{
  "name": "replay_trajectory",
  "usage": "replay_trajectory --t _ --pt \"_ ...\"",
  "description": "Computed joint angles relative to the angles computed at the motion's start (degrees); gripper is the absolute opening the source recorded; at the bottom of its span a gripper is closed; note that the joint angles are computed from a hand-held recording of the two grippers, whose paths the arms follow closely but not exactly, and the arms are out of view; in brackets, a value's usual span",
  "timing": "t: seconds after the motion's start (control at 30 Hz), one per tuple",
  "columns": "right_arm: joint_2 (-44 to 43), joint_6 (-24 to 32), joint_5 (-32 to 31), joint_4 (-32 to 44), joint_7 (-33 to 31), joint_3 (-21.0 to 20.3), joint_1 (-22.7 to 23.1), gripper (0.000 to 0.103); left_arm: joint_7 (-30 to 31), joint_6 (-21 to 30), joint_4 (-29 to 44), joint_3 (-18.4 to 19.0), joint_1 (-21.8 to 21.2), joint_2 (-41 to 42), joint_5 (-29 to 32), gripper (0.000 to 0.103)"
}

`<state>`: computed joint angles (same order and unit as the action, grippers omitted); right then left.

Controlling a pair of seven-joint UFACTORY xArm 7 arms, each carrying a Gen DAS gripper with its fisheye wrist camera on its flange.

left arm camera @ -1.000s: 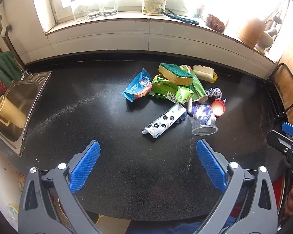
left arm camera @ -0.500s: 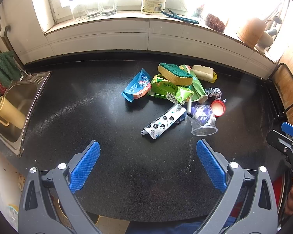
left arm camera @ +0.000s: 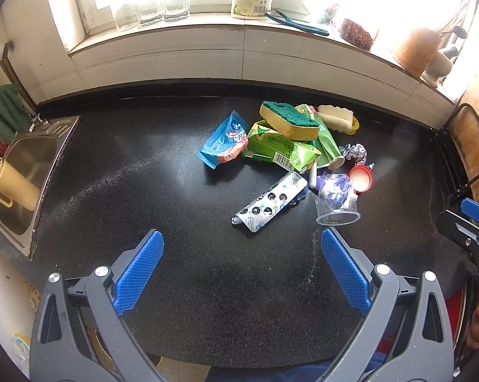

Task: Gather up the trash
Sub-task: 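Grasp the blue snack wrapper with left gripper while right gripper grasps crumpled foil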

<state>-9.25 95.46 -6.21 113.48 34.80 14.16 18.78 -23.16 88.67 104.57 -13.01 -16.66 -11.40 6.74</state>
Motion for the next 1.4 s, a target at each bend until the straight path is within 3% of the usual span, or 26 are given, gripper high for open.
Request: replay_trajectory --t 0.27,0.37,0.57,0.73,0.9,1.0,1.07,1.1,1.13,1.17,1.2,1.4 --pt "1.3 -3.0 0.1 -2.9 -1.3 -1.7 -0.8 0.097 2.6 -3.9 -1.7 2.2 0.4 1.7 -3.0 0.097" --pt "0.8 -7.2 0.8 -6.9 -3.0 -3.2 -1.9 0.097 6.2 -7.8 -3.8 3.3 0.9 2.4 -4.3 0.097" --pt "5.8 -8.4 3.3 -8.1 -8.0 -6.2 -4.3 0.097 13.5 -11.0 -2.8 5.1 2.1 9.5 -4.0 0.097" --pt "10.3 -10.6 5.6 -9.4 -10.8 -8.0 -6.1 0.091 20.5 -14.8 -3.4 6.7 3.3 14.9 -4.7 0.096" --pt "15.6 -11.6 7.8 -8.2 -13.9 -8.8 -7.1 0.085 24.8 -15.4 -1.8 7.7 4.7 19.4 -7.1 0.096" --pt "18.4 -11.5 8.4 -6.7 -14.9 -9.0 -7.2 0.071 26.1 -16.4 -1.2 7.9 5.2 20.9 -8.0 0.095" --pt "19.9 -11.2 8.4 -5.3 -15.7 -9.0 -7.0 0.056 26.8 -16.2 -0.1 7.8 5.6 22.0 -9.5 0.087" --pt "20.1 -11.6 7.6 -5.0 -16.1 -9.0 -6.7 0.041 27.0 -15.7 0.6 7.8 5.6 22.5 -9.8 0.077" --pt "20.5 -11.4 7.4 -4.4 -16.7 -9.0 -6.6 0.034 27.2 -16.0 0.6 7.8 5.4 22.5 -9.2 0.066" --pt "20.6 -11.7 7.5 -4.3 -16.9 -9.0 -6.5 0.033 27.6 -16.5 0.6 7.8 5.3 22.5 -8.9 0.057" --pt "20.3 -12.2 7.1 -4.4 -16.7 -9.1 -6.4 0.033 27.8 -16.4 1.3 7.8 5.1 22.9 -8.3 0.037" --pt "16.7 -14.7 4.4 -6.0 -15.7 -9.3 -5.9 0.032 25.0 -15.4 3.6 8.5 5.2 22.3 -7.3 0.024"
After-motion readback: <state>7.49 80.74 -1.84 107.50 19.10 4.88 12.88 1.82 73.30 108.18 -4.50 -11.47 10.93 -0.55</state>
